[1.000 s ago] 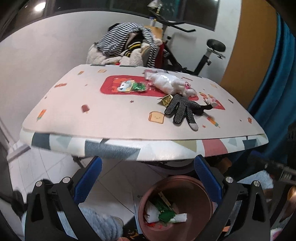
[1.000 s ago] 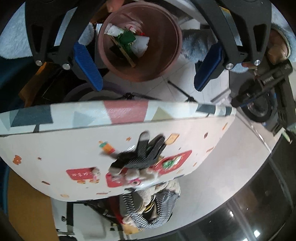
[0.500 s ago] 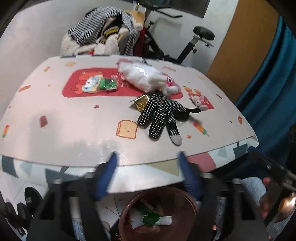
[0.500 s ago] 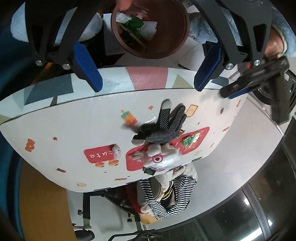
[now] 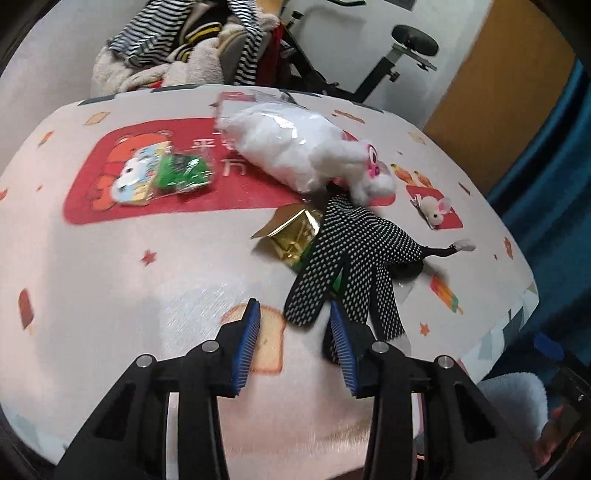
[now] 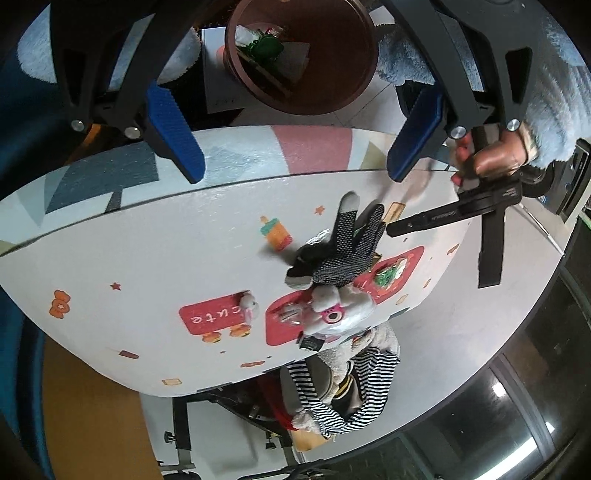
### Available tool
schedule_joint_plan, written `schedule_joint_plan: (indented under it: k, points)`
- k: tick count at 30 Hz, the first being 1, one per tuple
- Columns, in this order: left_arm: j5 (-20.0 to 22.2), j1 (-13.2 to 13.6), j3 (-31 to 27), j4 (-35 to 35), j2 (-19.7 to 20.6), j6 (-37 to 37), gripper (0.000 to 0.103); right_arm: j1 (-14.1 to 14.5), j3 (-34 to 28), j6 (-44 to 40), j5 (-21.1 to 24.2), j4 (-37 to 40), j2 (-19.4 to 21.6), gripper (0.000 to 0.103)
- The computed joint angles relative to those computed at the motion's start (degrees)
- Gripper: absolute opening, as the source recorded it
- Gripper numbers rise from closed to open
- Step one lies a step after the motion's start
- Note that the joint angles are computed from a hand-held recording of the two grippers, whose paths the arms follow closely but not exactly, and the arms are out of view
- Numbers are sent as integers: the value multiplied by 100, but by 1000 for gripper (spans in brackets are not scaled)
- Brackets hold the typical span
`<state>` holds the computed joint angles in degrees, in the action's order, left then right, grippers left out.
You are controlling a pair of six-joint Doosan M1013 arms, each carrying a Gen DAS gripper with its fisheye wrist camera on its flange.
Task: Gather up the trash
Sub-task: 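Reach the left gripper to the black dotted glove and grasp it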
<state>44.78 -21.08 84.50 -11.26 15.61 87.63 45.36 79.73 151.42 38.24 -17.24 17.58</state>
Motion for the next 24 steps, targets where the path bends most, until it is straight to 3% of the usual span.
schedule_joint_plan:
  k: [4,6,11,17,24]
  points:
    - [-71,-75,-42,329,97,-132,37,-26,-5,-33,44,72,14,97]
    - [-43,-104,-73,463,119,-196,5,-28,-7,-19,41,64,15,97]
    - [-600,-119,103,212,-140,197,4,-22,-14,17,15,-13,17,97]
    - [-1358,74,93,-1248,-536,1221,4,-10,-53,198,44,-236,26,97]
    - [-1644,163,-133,-2499,-783,2513,4,19,-135,158,65,-314,50,97]
